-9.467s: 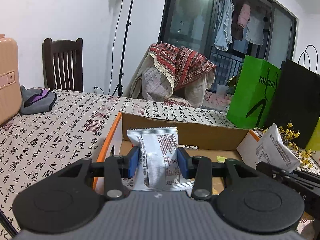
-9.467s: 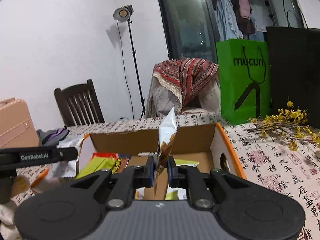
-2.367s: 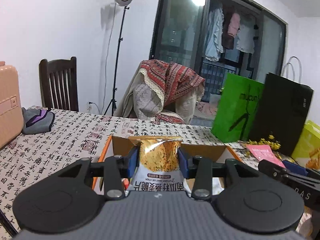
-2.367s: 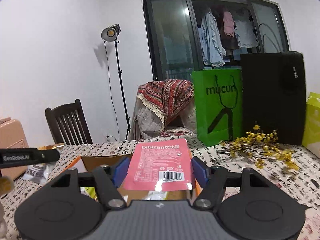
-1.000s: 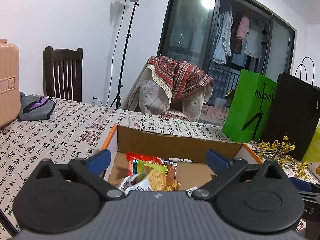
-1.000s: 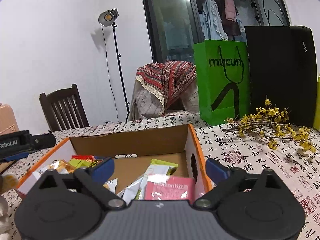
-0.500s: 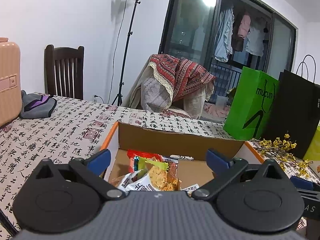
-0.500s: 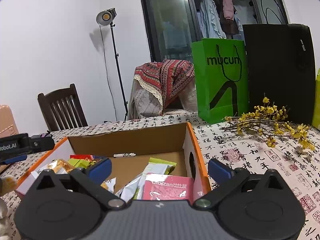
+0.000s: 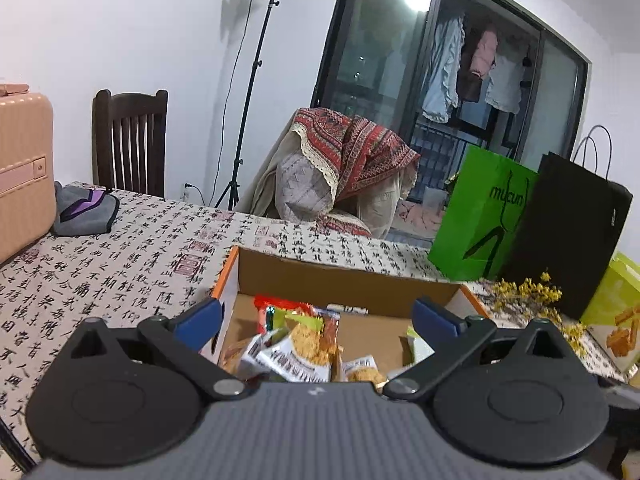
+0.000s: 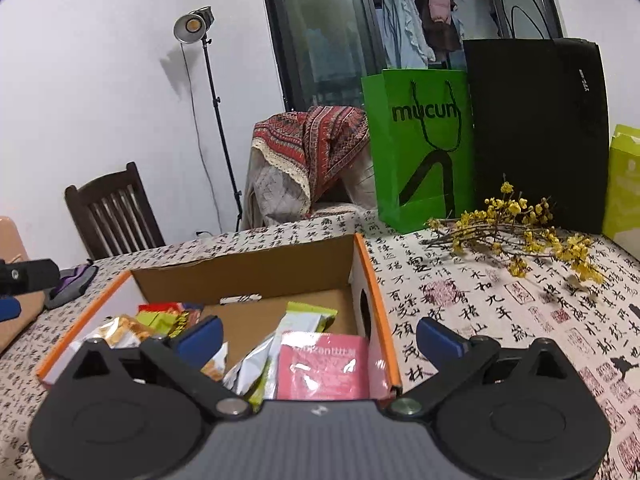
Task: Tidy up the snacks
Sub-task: 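Withdraw both tools from the box toward the loose packets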
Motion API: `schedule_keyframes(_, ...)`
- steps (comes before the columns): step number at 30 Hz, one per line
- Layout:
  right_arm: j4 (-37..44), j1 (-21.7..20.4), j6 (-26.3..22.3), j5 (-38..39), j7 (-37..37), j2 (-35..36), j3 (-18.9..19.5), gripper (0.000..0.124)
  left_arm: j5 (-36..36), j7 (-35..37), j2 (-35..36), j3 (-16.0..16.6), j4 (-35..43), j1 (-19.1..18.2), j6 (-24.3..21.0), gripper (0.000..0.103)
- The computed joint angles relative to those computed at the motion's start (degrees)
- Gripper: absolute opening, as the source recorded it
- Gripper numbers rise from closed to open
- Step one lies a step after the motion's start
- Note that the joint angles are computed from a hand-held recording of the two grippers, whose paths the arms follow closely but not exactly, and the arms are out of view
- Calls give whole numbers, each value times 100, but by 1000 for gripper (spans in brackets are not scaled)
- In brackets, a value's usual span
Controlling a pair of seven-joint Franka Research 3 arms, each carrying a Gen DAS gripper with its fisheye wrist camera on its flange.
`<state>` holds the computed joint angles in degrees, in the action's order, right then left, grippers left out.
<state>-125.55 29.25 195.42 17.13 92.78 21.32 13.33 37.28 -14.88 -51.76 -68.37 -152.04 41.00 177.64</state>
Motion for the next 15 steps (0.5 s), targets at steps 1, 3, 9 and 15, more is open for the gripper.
schedule_keyframes(1,-83,-24,27,-15,3,-75,28,103,2,33,21,49,-35,-113,-79,103)
schedule_keyframes(3,-237,-147,67,-104,40,-204,144,103,38,35,-7,136,-130,-302,-140,103)
schedule_keyframes(9,-811,-319,190,-355,200,-657,268,103,205,-13,74,435,-417,-941,-390,103)
schedule_keyframes(15,-1363,-477,271,-687,577,-1005,325,103,462,-277,107,690,-699,-1560,-614,103)
